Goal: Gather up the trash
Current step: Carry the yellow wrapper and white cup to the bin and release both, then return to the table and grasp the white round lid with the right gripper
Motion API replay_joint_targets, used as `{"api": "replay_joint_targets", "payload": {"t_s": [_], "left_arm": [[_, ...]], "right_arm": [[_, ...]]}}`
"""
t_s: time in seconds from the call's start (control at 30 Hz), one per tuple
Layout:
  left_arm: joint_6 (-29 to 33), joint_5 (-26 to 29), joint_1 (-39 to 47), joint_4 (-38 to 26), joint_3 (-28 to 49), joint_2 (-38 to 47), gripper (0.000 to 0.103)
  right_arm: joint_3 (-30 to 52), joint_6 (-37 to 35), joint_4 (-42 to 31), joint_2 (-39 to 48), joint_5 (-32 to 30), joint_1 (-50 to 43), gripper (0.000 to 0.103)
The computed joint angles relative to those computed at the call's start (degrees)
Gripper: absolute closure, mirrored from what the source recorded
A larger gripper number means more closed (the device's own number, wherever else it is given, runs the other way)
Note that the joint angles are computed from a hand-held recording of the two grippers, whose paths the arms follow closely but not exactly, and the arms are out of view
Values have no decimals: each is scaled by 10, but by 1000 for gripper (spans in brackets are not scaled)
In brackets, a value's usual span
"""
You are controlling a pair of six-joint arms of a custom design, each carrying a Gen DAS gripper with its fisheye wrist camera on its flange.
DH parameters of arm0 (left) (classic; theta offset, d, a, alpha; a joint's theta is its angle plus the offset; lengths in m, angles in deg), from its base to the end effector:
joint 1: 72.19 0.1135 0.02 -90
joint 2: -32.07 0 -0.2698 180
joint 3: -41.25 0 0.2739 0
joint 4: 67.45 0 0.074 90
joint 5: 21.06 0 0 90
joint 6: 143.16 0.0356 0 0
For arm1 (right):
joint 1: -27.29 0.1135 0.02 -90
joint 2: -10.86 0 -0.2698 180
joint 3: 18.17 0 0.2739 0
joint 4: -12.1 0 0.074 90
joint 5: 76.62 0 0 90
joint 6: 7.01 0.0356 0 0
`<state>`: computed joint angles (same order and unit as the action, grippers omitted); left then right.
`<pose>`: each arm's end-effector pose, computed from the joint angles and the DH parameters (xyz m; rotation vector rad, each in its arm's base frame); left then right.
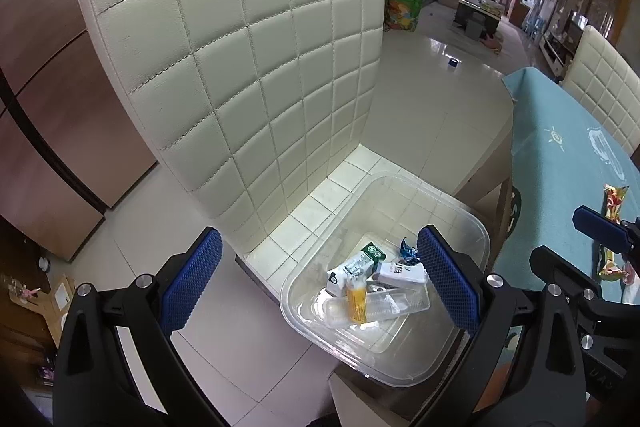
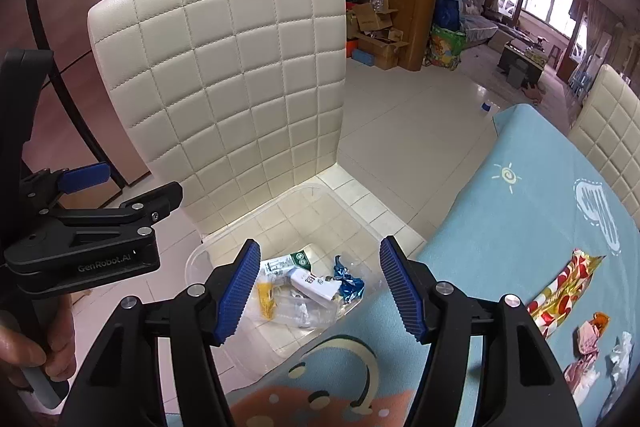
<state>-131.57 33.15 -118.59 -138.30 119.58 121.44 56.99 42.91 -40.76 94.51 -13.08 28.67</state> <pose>0.2222 -0.2032 0.2290 -0.7491 2.4028 0.2183 0.3113 0.0234 0.2483 -1.0264 2.2876 0.3434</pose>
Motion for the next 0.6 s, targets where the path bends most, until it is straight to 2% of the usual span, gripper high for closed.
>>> {"api": "replay_joint_targets", "payload": {"t_s": [0.3,0.43,0.6], "left_arm": [[-19,-14,-55,-47,82,48,6],[-12,-16,-83,-61,145,96,6],[28,-15,-112,-73,269,189,6]], "right_arm": [[-1,-20,-38,-22,-31,-70,42],[3,-52,-59,-24,-49,-135,42],[35,-104,-87,3,-72,-245,42]]}}
